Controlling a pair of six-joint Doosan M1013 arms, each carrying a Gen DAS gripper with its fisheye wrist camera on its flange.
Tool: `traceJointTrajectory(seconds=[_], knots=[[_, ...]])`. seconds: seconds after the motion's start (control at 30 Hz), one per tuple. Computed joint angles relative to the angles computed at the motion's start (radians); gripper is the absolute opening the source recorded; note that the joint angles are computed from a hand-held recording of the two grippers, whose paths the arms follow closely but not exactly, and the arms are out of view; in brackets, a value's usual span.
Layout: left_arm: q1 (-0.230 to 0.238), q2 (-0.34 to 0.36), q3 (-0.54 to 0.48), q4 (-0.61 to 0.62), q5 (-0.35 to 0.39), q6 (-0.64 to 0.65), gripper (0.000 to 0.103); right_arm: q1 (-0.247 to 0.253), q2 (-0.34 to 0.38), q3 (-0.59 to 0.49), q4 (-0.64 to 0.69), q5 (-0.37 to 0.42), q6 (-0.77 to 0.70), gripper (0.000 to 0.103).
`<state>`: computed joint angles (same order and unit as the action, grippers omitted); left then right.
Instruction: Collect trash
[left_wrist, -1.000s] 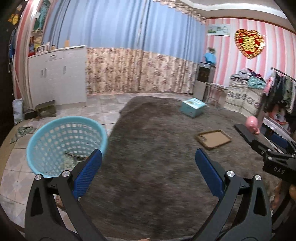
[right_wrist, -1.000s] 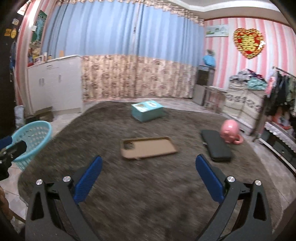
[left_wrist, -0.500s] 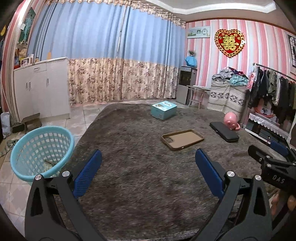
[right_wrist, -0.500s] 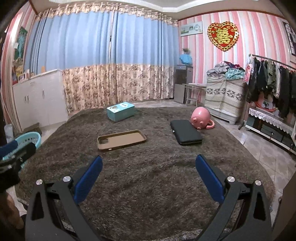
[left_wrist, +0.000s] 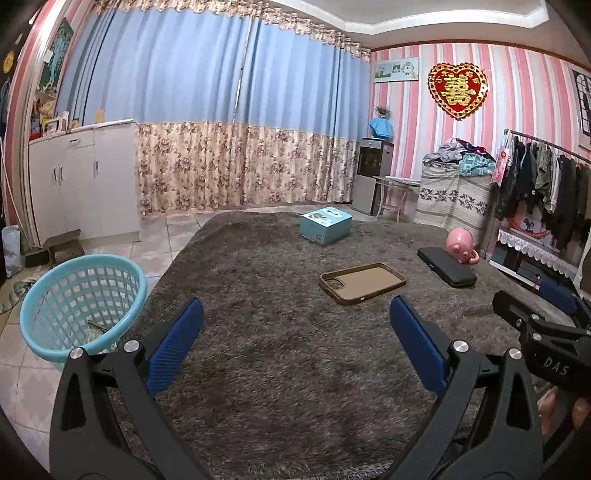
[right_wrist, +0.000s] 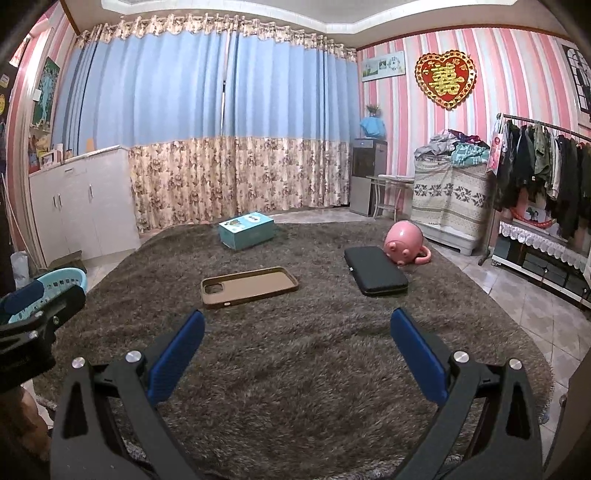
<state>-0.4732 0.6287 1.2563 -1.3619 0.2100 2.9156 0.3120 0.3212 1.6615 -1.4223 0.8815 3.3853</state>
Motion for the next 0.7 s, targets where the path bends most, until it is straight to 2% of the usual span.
traceJointTrajectory(seconds=[0.2,0.33,0.7], knots=[[-0.004,-0.003,0.016,-0.114,-0.005,0.138,0.098,-0.002,0.004,-0.004,0.029,-0.015,-0.032,0.098],[0.0,-0.002,0.016,-0.116,0.006,0.126,0.097,0.005,0.003,0.002,0.0,-0.009,-0.018,0.098],[0.003,-0.007,0.027,-0.183,0.015,0.192,0.097,0.009,0.005,0.002,0.009,0.0,-0.02,0.098]])
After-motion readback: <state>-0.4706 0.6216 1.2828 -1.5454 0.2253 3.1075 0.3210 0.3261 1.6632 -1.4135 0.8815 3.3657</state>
